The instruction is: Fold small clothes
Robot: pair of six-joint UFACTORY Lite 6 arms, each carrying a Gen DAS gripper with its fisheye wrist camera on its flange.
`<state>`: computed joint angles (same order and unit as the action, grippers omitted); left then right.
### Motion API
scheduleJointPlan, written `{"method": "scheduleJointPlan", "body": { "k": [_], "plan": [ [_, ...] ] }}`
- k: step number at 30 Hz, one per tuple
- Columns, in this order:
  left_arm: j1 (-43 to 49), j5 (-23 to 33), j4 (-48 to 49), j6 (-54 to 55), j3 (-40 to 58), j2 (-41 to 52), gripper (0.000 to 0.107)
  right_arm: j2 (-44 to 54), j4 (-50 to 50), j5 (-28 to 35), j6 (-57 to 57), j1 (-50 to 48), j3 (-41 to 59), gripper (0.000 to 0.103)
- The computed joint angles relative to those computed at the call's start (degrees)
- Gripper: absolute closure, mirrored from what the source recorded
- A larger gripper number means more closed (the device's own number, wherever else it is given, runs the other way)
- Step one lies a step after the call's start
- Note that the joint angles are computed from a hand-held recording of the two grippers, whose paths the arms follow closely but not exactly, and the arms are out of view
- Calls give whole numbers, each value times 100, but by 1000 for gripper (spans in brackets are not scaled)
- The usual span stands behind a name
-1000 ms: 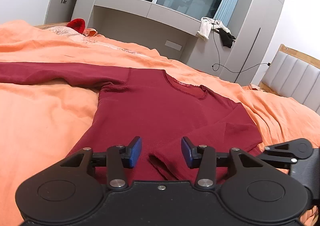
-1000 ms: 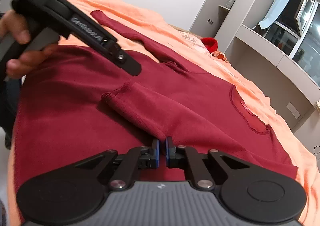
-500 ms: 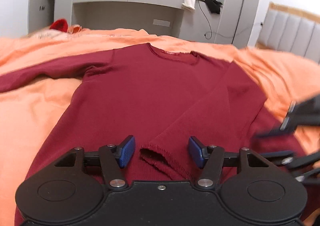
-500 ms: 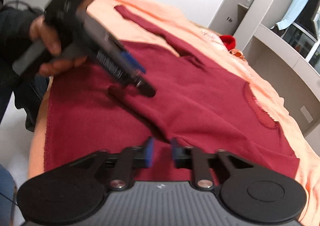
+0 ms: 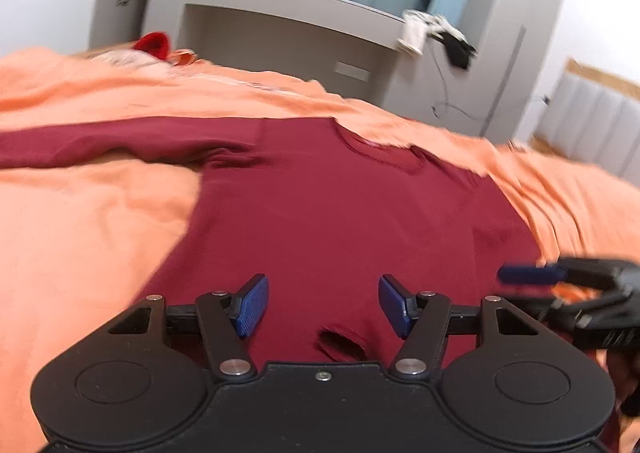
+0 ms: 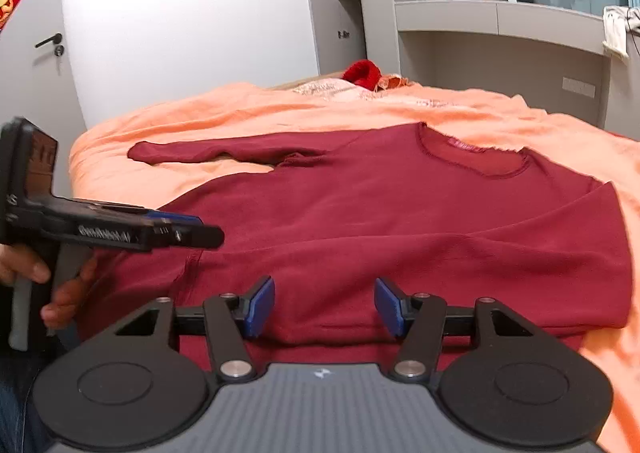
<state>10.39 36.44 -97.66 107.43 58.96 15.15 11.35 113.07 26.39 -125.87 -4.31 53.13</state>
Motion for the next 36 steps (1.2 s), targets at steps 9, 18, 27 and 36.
{"method": "scheduleJointPlan", "body": {
  "k": [9,18,27,36],
  "plan": [
    [-108,-82,-204,366,-203,-172,43,84,1950,-772,-1939,562,-215,99],
    [-88,49,-152,320,-165,-137,42,-1229,363,-915,-1152,432,-1164,101],
    [-113,320,-292,603,-300,-238,37,-1872,-929,-759,-488,184,-1759,103],
    [-130,194,-553,554,-229,-239,35,-2077,-779,536,-379,-388,-1972,56]
  ]
}}
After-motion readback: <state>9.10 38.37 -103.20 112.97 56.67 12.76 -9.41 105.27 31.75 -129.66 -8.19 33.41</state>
